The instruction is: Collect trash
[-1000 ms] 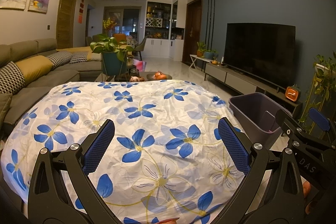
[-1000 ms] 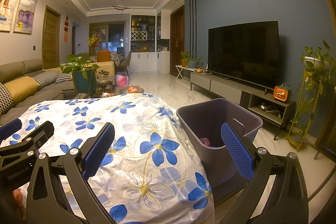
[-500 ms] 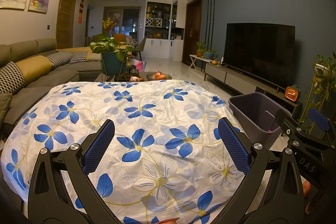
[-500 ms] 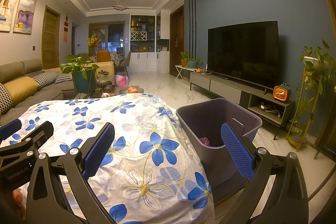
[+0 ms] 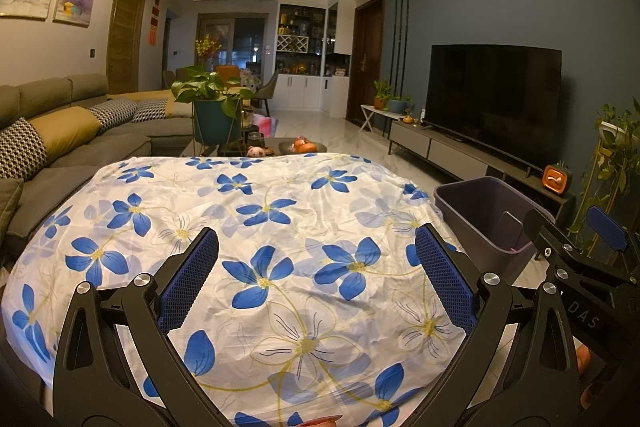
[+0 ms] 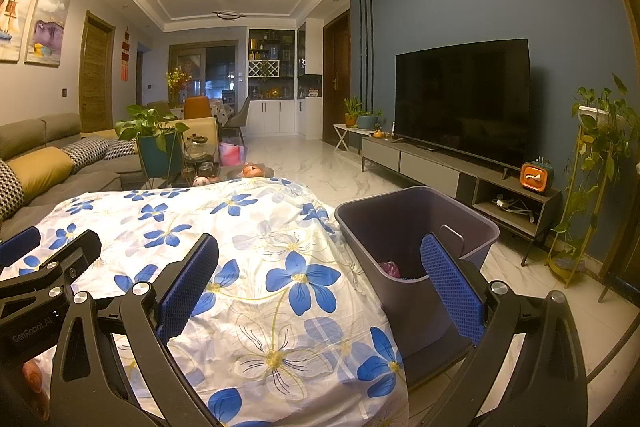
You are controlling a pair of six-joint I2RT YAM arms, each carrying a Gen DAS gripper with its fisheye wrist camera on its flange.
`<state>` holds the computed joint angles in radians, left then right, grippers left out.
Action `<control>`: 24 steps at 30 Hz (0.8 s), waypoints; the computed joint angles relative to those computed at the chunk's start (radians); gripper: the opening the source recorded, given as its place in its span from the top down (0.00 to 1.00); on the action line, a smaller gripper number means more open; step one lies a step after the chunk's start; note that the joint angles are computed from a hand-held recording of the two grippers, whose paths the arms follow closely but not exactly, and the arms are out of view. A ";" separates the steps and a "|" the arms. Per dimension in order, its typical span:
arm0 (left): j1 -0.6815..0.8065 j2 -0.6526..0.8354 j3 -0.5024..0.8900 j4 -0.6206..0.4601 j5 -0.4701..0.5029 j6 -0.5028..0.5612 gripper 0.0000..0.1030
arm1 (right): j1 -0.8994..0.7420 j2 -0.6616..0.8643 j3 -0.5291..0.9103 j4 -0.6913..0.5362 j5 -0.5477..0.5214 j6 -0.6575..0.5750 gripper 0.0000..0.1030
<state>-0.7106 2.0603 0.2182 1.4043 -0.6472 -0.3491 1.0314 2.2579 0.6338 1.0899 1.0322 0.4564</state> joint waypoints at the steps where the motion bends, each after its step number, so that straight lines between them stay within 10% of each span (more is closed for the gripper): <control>1: 0.000 0.001 0.000 0.001 0.000 0.000 0.06 | 0.001 -0.001 -0.001 -0.003 0.002 0.002 0.05; 24: -0.015 0.002 0.010 -0.008 -0.011 -0.003 0.06 | 0.000 -0.001 -0.011 0.012 0.000 0.004 0.05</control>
